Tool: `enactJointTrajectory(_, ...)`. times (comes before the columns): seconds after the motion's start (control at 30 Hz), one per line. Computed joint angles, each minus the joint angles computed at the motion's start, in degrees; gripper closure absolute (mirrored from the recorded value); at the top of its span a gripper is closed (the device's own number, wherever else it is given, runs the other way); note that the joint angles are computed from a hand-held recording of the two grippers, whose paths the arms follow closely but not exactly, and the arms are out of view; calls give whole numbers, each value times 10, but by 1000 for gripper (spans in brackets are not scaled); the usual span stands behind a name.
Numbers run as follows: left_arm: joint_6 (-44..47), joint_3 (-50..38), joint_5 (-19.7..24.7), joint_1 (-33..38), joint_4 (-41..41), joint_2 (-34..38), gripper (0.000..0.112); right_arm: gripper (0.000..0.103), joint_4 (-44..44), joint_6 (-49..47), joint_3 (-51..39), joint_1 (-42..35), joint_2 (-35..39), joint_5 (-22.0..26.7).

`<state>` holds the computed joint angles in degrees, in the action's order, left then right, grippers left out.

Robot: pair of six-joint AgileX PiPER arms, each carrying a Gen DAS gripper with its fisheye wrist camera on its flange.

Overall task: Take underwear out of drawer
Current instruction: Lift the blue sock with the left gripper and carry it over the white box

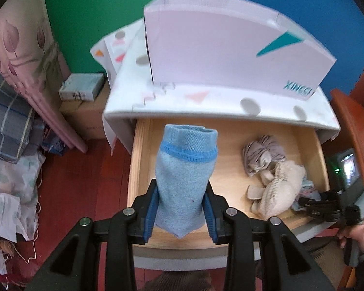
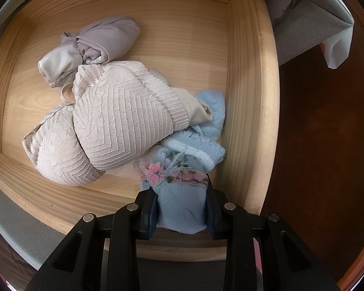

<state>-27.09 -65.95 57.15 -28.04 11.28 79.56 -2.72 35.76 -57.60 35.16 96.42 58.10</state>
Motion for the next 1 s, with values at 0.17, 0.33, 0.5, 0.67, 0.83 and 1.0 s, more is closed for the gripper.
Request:
enactJointTrajectory(0.17, 6, -27, 9, -4, 7, -40, 78, 75, 2, -1, 5, -2, -3, -5)
enactJointTrajectory(0.33, 25, -74, 19, 1, 12, -62, 78, 75, 6, -7, 12, -9, -10, -10)
enactJointTrajectory(0.5, 45, -134, 28, 13, 10, -59, 78, 75, 8, -12, 16, -15, -17, -10)
enactJointTrajectory(0.67, 72, -213, 23, 27, 3, -27, 78, 75, 9, -15, 16, -19, -21, -8)
enactJointTrajectory(0.83, 107, -340, 42, 45, -23, 51, 78, 75, 5, -12, 8, -17, -17, 0)
enactJointTrajectory(1.0, 116, -474, 71, 56, -40, 146, 78, 76, 13, -13, 13, -22, -23, -8)
